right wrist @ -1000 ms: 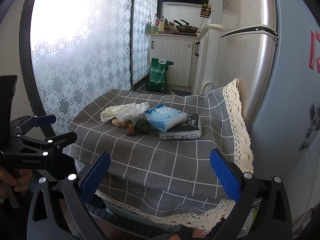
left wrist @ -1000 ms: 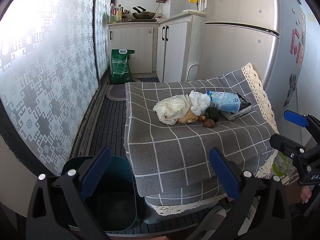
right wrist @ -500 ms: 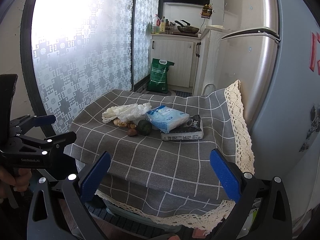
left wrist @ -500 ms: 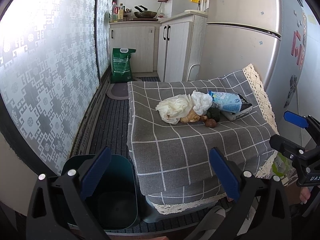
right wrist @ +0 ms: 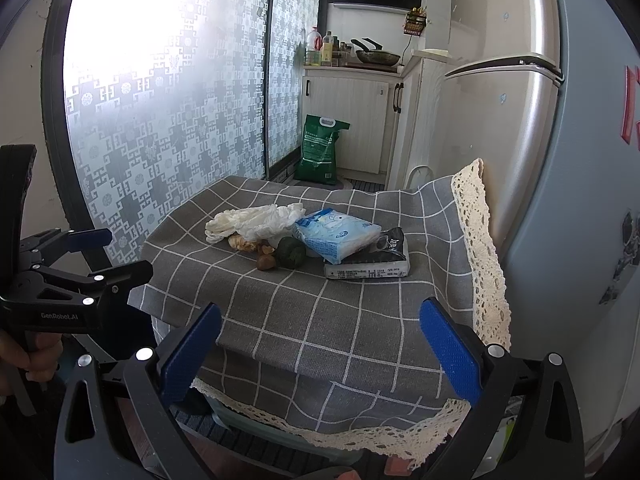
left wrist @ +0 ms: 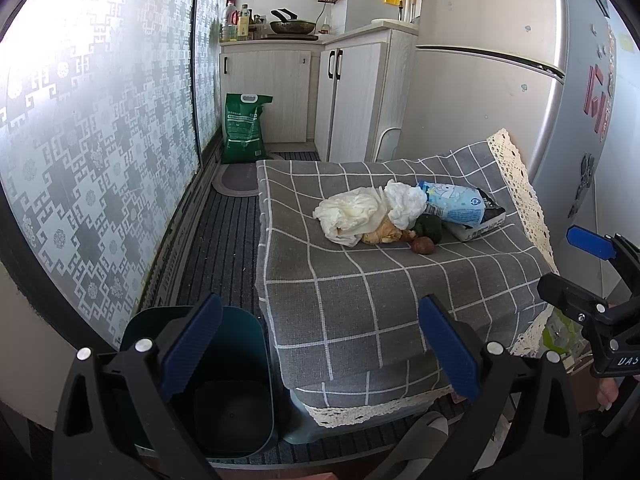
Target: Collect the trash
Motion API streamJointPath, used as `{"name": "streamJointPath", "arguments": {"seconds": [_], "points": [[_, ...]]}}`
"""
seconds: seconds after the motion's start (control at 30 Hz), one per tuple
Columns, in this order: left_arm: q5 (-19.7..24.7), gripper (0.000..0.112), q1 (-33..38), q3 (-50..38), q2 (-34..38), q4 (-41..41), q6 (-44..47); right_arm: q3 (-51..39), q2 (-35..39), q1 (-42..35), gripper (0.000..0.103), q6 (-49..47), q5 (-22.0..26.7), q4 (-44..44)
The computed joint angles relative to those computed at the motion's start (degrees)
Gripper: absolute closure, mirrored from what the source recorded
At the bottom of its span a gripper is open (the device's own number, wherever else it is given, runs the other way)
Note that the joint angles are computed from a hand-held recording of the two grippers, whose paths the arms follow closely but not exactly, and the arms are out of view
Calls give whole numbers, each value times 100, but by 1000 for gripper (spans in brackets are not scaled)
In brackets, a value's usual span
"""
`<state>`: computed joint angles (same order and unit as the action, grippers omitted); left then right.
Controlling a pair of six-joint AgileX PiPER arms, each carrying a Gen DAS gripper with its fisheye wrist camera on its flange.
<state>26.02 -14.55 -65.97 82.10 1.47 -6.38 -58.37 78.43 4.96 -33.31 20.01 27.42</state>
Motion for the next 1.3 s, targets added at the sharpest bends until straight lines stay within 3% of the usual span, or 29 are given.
{"name": "streamJointPath", "arguments": {"seconds": [0.17,0.23,0.3,0.4,0.5,0.57,0.67,0.8,0.87,1.03,1.3], "points": [[-77,12,125,38,-5,-453,420,-43,-4,-4,3,315,8,-205],[-310,12,82,152,-86,63,7,2,-67,64,3,658,-128,-596],[-439,12,105,200,-147,195,-7,-19,-123,29,3,226,-67,-197],[-391,12,267,103,-103,-535,795,-197,-148,-77,3,-510,265,500],[-336,20,320,-39,-8,-1075,1588,-517,-61,-119,14,-663,621,656],[-65,39,410,-267,148,-1821,2541,-759,82,-200,19,-866,913,905],[408,49,544,-720,443,-2563,3614,-1148,358,-199,26,-819,1259,864],[1254,62,658,-1533,968,-2842,4436,-1820,859,-156,38,-667,1777,661],[1573,71,596,-1905,1239,-2588,4661,-2140,1112,-185,45,-603,2069,686],[2079,85,517,-2510,1730,-2039,5124,-2781,1667,-167,59,-422,2529,670],[2485,85,648,-3243,2271,-2143,5484,-3448,2173,117,72,-114,2821,170]]}}
